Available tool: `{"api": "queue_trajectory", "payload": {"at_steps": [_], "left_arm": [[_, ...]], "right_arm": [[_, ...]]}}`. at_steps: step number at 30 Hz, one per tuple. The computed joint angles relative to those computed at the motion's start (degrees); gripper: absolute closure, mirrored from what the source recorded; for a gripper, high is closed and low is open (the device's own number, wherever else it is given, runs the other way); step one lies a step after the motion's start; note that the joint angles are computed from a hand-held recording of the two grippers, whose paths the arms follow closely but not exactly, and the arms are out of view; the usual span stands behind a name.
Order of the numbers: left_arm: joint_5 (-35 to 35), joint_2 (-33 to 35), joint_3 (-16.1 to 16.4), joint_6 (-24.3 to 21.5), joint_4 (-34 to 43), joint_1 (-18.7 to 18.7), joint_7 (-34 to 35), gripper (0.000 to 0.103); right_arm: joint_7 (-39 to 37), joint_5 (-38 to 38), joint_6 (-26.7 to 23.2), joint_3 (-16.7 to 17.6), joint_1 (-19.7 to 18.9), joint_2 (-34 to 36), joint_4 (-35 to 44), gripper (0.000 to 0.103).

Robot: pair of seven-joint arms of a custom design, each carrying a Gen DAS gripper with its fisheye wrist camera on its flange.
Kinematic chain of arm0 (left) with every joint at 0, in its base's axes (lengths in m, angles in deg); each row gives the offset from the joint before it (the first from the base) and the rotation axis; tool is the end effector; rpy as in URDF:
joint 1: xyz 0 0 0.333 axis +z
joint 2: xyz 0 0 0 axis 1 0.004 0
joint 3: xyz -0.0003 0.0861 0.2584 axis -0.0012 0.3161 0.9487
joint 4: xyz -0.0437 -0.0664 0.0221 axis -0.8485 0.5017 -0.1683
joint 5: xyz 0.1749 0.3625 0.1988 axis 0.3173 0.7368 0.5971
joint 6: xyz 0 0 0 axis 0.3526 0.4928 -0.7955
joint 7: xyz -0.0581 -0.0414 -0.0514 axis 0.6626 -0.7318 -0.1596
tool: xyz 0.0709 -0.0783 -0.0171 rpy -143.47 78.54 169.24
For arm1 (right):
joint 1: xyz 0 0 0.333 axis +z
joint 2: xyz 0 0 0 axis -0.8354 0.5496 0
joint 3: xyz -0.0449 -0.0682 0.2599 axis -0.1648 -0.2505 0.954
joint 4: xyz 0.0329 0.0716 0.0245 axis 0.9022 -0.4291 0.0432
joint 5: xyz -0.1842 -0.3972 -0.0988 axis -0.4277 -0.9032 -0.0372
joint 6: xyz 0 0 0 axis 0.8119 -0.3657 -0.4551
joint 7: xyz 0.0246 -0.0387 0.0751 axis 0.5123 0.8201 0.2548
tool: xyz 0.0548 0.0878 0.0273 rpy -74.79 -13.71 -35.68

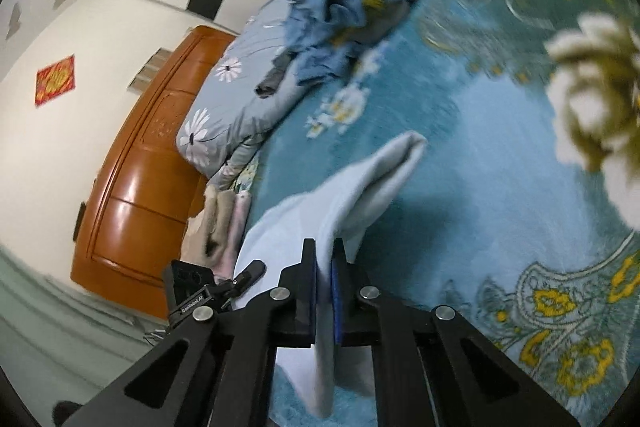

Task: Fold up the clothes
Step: 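Carry the folded sweatshirt with both grippers toward the blanket stack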

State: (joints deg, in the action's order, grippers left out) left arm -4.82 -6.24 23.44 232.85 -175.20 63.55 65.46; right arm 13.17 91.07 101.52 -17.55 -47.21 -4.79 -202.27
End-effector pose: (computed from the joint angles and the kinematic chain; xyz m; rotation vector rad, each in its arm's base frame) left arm 0.4547 -0.2417 0.4664 2.0523 -1.3455 1.5557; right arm 0.5351 0.0478 0.5213 -1.5610 1.4178 0.4835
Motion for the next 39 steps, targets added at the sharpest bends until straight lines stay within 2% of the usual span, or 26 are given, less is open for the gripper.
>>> {"api": "queue_trajectory", "payload": {"at_steps": [2, 5, 8, 11, 14, 17, 23, 27, 31, 34, 39], "left_arm": [[0.28, -2.34, 0.29, -0.3, -0.99, 0.0, 0.68, 0.089], [4.18, -6.49, 1.13, -0.64, -3.34, 0.26, -1.86, 0.089], [12.24, -12.06, 2.42, -1.23, -6.26, 1.48, -7.34, 0.089], [22.73, -18.08, 2.86, -3.41, -9.03, 5.61, -14.33, 0.089], [31.98, -22.81, 3.58, -6.68, -10.74, 10.83, -20.47, 0.089], [39.55, -27.08, 5.8, -10.2, -11.52, 15.96, -24.1, 0.089], [50.11, -31.13, 13.59, -15.14, -10.95, 22.35, -25.39, 0.089], [54.73, -31.03, 18.33, -16.81, -11.21, 24.7, -26.61, 0.089], [52.32, -31.68, 23.99, -14.64, -13.26, 19.9, -21.37, 0.089], [48.62, -31.16, 26.3, -12.58, -14.07, 15.65, -17.29, 0.089], [33.76, -30.98, 35.0, -4.1, -14.0, -0.46, -3.83, 0.088]], "right_arm": [[-0.15, -0.72, 0.48, 0.59, 0.17, -1.64, -0.08, 0.097], [0.62, -1.15, 0.95, 1.21, 1.46, -2.97, 0.87, 0.097], [0.36, -0.18, 1.62, 2.09, 3.85, -3.26, 2.8, 0.097], [0.51, 0.51, 1.87, 3.27, 6.49, -1.84, 6.06, 0.097], [1.02, 0.83, 2.45, 5.34, 9.19, 1.8, 11.45, 0.097], [1.3, 1.15, 3.62, 8.14, 11.82, 7.52, 18.79, 0.097], [3.82, -1.18, 5.85, 14.67, 14.95, 22.13, 36.18, 0.097], [6.08, -2.65, 6.45, 18.29, 15.0, 30.59, 45.74, 0.097], [7.24, -3.01, 6.35, 21.09, 14.16, 36.45, 52.82, 0.097], [7.94, -2.7, 4.98, 21.99, 12.55, 37.35, 54.96, 0.098], [8.3, -4.58, 3.95, 21.55, 11.01, 33.89, 54.5, 0.098]]}}
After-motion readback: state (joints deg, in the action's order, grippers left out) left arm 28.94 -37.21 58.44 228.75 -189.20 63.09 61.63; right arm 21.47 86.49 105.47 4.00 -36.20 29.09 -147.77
